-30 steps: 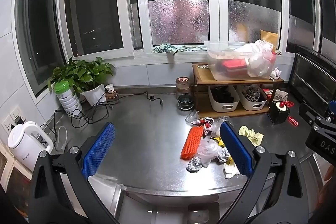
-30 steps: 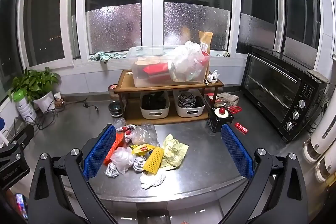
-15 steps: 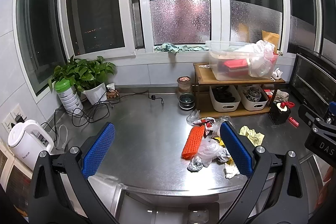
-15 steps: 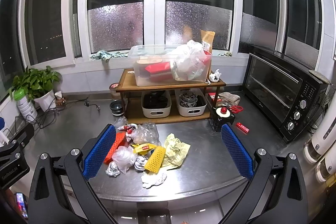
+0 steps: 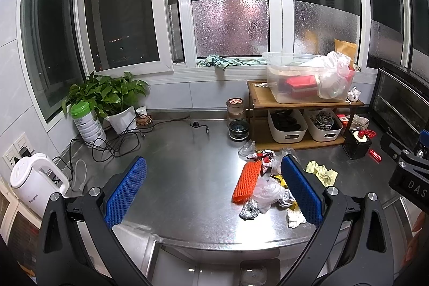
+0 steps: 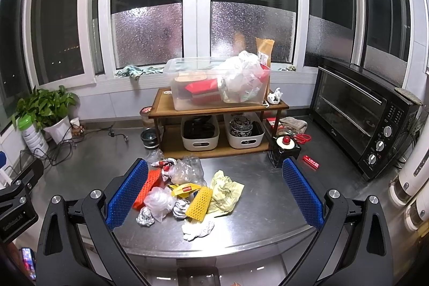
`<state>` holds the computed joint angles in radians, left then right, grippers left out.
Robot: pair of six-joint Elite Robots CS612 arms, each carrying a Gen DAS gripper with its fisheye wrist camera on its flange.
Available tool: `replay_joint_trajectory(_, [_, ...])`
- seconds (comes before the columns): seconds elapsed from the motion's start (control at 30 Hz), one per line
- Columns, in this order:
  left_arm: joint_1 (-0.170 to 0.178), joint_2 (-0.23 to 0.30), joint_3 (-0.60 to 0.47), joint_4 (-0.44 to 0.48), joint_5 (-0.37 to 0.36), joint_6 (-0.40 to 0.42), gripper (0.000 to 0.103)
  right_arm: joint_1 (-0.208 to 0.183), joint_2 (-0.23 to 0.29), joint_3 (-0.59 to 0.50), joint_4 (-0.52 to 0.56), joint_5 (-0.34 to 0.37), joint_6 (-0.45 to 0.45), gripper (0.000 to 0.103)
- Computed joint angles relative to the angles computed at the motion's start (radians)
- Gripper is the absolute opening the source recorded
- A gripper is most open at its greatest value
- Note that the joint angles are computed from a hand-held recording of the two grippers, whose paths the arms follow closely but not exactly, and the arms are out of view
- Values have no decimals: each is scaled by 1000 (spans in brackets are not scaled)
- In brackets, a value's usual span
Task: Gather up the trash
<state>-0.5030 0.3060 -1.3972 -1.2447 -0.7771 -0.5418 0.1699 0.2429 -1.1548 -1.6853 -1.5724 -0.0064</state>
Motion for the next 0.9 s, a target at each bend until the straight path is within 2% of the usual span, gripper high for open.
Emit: replay_joint_trajectory(0.9, [1,0,4,-5,5,-9,95,3,-4,7,-7,0,3,100])
